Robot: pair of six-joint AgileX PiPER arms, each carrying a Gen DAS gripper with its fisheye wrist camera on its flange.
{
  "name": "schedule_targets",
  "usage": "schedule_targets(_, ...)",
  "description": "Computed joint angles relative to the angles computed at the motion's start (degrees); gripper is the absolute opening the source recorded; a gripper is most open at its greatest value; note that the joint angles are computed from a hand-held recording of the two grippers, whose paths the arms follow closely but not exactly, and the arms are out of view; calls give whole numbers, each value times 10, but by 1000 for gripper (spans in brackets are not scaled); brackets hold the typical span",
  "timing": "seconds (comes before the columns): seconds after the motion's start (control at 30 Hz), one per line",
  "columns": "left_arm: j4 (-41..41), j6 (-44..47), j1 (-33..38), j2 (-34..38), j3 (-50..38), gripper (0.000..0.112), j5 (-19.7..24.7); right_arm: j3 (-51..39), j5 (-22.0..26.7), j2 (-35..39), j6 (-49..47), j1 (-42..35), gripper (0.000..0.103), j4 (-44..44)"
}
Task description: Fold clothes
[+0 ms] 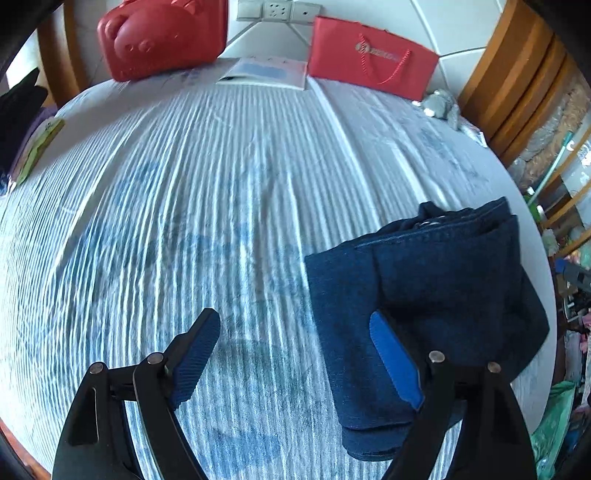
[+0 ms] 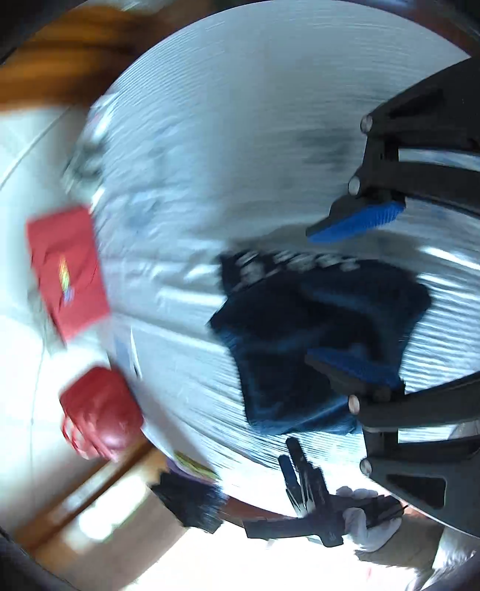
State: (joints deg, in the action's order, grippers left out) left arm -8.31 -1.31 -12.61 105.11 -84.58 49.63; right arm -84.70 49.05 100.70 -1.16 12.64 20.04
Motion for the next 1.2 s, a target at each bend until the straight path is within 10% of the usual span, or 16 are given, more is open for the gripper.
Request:
schedule_targets(0.4,58,-102,-28,2,9,85,-5,-210,110,207,-121,-13,61,92)
schedule_targets(0.47,65,-113,-27,-1,10,85,-4,-198,103,205,-129,-14,18,112)
schedule_targets(0.7,64,-116,-19,-16,5,85,-12,-21,-16,78,-133,-69,13,189)
schedule_targets(0.8,61,-112,-30,7,-26,85,-12,21,-39,105,-118,-106,14,221)
schedule_targets(1.03,75,-100,-43,21,-80,85,20,70,-58,70,-87,-93,61,187)
schedule_targets(1.2,14,-54,-42,-13,-67,85,25,115,-55,44,-58,-122,61,166)
